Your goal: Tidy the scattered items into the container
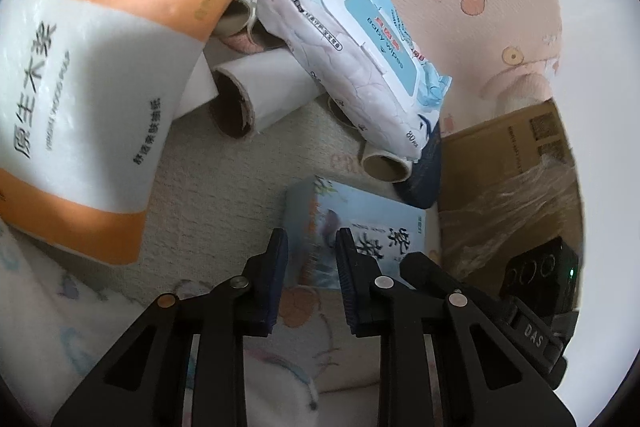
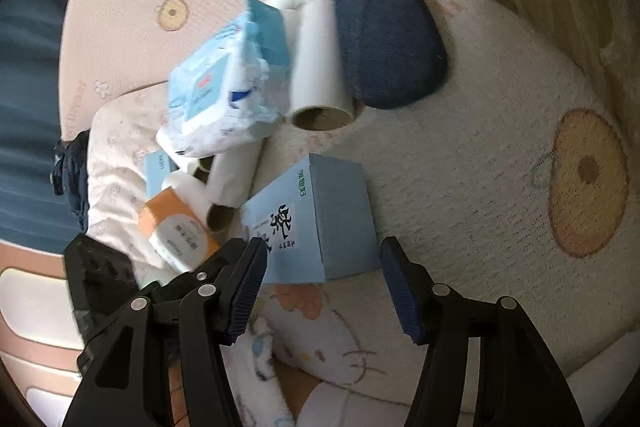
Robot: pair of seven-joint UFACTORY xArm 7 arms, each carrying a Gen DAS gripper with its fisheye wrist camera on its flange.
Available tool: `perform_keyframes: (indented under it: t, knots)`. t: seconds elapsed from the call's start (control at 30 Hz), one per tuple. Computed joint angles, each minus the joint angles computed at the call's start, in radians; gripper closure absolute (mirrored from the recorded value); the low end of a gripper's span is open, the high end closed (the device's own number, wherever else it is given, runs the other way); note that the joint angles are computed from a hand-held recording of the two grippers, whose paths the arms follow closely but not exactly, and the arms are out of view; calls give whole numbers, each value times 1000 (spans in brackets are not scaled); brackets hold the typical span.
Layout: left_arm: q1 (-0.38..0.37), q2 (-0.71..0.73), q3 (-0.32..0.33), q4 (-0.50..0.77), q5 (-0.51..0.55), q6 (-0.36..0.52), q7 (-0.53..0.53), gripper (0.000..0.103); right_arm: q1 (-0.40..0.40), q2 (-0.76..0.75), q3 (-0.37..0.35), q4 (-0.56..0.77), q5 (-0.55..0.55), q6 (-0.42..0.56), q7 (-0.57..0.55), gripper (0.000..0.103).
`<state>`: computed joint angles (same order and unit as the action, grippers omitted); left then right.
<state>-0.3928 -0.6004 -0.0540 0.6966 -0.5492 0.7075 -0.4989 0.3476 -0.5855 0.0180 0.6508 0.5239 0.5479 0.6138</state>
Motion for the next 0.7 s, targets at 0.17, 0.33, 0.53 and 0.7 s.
perform_keyframes:
  t: [0.17,0.33,0.53,0.7]
  knots:
    - [-7,-17,11,-19,-45,-43,-4,58,21,-6,0,37,-3,-22,-37,47]
    - [-19,-7,27,-19,-62,-44,10,58,41,22,-19,42,33,-38,-57,47]
    - [-25,1,36,-16,-83,-46,25,58,27,39,-6,27,41,-50,-28,61]
    - [-37,2,44,-18,-128,-65,41,57,30,27,-12,25,50,-71,-34,65]
